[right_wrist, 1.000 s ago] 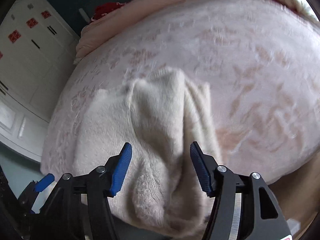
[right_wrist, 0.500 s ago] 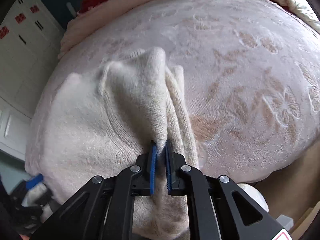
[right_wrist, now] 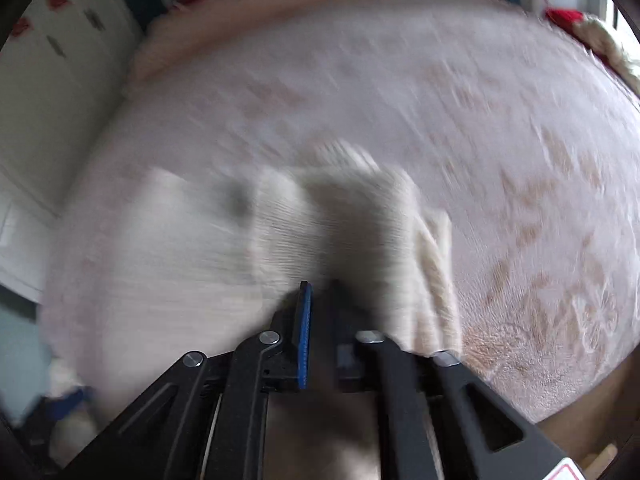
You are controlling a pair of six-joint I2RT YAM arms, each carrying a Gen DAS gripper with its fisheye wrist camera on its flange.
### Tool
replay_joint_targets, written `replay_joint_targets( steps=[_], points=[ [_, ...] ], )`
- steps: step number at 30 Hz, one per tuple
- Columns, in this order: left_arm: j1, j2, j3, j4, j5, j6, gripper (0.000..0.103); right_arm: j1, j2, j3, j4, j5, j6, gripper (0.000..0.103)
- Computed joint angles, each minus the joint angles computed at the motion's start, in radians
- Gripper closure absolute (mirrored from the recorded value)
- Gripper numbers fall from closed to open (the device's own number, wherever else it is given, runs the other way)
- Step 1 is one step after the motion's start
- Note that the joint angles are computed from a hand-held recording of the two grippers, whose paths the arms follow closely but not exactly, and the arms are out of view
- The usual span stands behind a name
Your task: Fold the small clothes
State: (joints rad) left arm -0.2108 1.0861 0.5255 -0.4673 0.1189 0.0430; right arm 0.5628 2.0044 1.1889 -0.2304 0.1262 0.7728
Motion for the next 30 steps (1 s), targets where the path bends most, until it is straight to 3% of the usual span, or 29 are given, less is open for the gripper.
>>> replay_joint_targets(
  steps=[3,4,7,12,13,14,17,19,24,28,30],
  points=[
    [0.054,-0.015,0.002,-0.009,0.037,0.018,0.025,-0.013,-0.102,-0.086,0.036,-0.022,0.101,0.099],
    [0.069,-0.013,0.002,-0.009,0.045,0.019,0.025,0.004,-0.139,-0.088,0.021,0.004,0.117,0.093],
    [0.118,0.024,0.011,-0.012,0.090,0.007,0.025,0.050,-0.173,-0.043,-0.004,0.000,0.068,0.093],
    [0.079,-0.019,0.001,-0.026,0.065,0.008,0.025,0.030,0.031,0.194,-0.075,-0.058,0.005,0.094],
    [0.072,-0.039,-0.002,-0.029,0.056,0.014,0.025,0.002,0.102,0.257,-0.095,-0.089,0.010,0.102],
    [0.068,-0.052,-0.002,-0.031,0.050,0.022,0.025,-0.015,0.160,0.301,-0.118,-0.097,0.012,0.103],
    [0.066,-0.088,0.001,-0.042,0.038,0.033,0.022,-0.053,0.236,0.353,-0.118,-0.128,0.021,0.103],
    [0.094,-0.087,0.008,-0.052,0.064,0.039,0.021,-0.046,0.158,0.300,-0.105,-0.125,0.050,0.103],
    [0.150,-0.048,0.018,-0.045,0.134,0.038,0.021,0.112,-0.232,-0.065,-0.046,0.054,0.067,0.098],
    [0.124,-0.004,0.018,-0.037,0.142,0.011,0.021,0.173,-0.288,-0.226,-0.122,0.101,0.154,0.103],
    [0.097,-0.002,0.013,-0.031,0.133,0.007,0.021,0.161,-0.294,-0.328,-0.024,0.077,0.157,0.103]
  ],
)
